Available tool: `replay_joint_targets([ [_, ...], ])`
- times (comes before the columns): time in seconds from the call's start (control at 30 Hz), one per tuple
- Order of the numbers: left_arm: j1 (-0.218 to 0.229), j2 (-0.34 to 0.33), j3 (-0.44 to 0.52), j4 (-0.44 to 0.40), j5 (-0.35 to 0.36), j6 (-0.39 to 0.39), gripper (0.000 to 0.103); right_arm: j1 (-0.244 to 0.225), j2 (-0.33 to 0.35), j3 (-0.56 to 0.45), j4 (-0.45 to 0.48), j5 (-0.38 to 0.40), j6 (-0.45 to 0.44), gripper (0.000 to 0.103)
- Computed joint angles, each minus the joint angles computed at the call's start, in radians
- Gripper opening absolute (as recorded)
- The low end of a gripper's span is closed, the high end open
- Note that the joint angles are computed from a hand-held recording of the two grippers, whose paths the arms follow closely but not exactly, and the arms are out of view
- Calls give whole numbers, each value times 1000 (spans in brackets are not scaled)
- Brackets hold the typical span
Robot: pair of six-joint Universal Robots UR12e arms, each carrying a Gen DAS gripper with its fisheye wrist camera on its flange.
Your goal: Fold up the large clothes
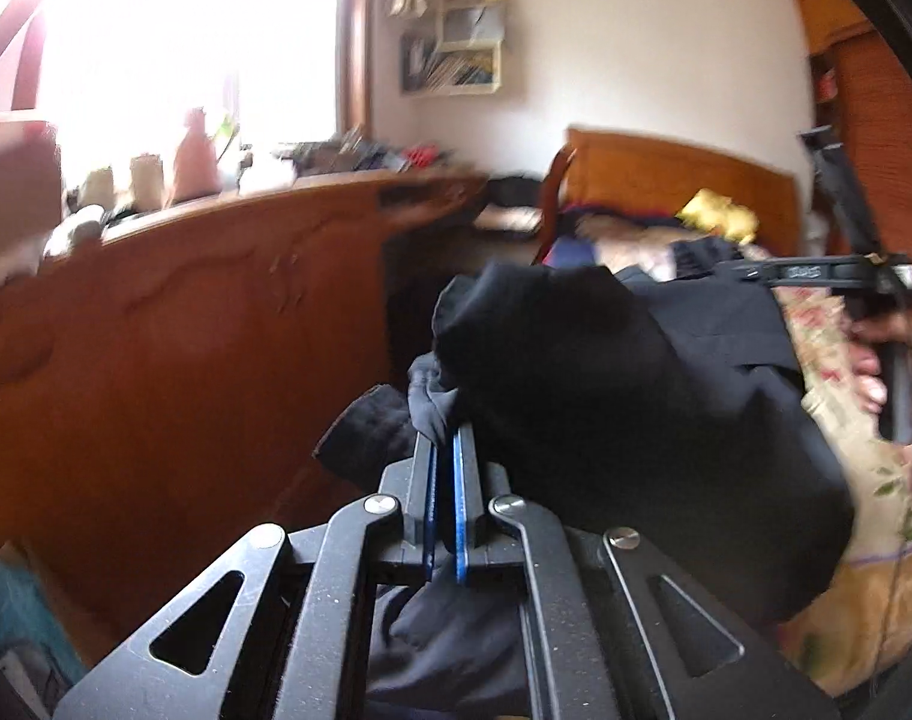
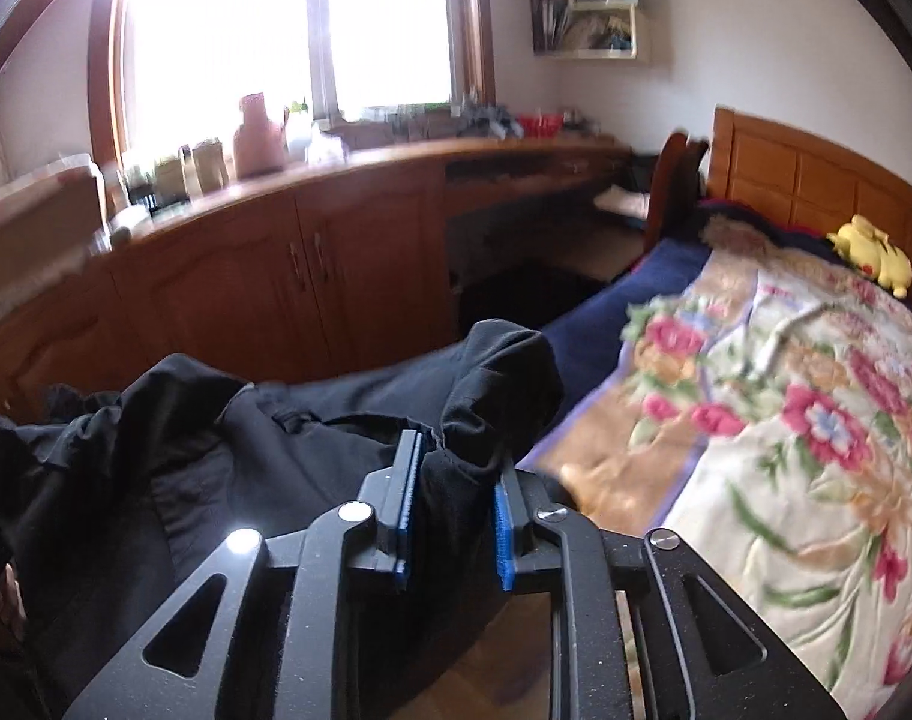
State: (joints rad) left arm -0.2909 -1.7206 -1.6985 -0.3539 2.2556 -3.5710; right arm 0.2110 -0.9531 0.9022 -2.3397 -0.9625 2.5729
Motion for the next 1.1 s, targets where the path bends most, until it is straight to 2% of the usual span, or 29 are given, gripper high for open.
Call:
replay_joint_targets([
  [0.03,0,1,-8,-7,1,-22,4,2,2,3,-5,-18,-4,27],
  [0.13,-4,9,-26,-7,-5,-54,5,-12,9,-5,-16,-1,12,42],
  [0.2,-11,16,-28,-21,3,-73,7,-25,-13,31,-45,33,12,58],
  [0.37,-51,35,-36,-8,92,-93,12,-45,-53,98,-49,88,-30,62],
  [0.43,-65,36,-30,23,108,-75,32,-48,-67,123,-5,112,-81,62],
  [0.57,-79,10,20,51,69,-5,56,-50,-74,139,41,111,-171,62],
  [0.6,-81,2,32,54,53,8,67,-53,-76,142,55,119,-185,62],
  [0.63,-88,-3,39,56,46,16,74,-57,-79,148,68,127,-192,62],
  [0.73,-98,-49,110,18,46,58,74,-70,-78,149,67,139,-197,62],
  [0.83,-99,-77,153,18,46,90,74,-82,-97,177,37,143,-183,62],
  [0.93,-86,-92,188,-34,19,81,74,-94,-131,228,-2,156,-171,62],
  [1.03,-82,-106,216,-115,51,72,74,-101,-147,259,-44,165,-166,62],
  [1.1,-73,-103,217,-178,56,37,74,-102,-153,271,-53,174,-174,62],
])
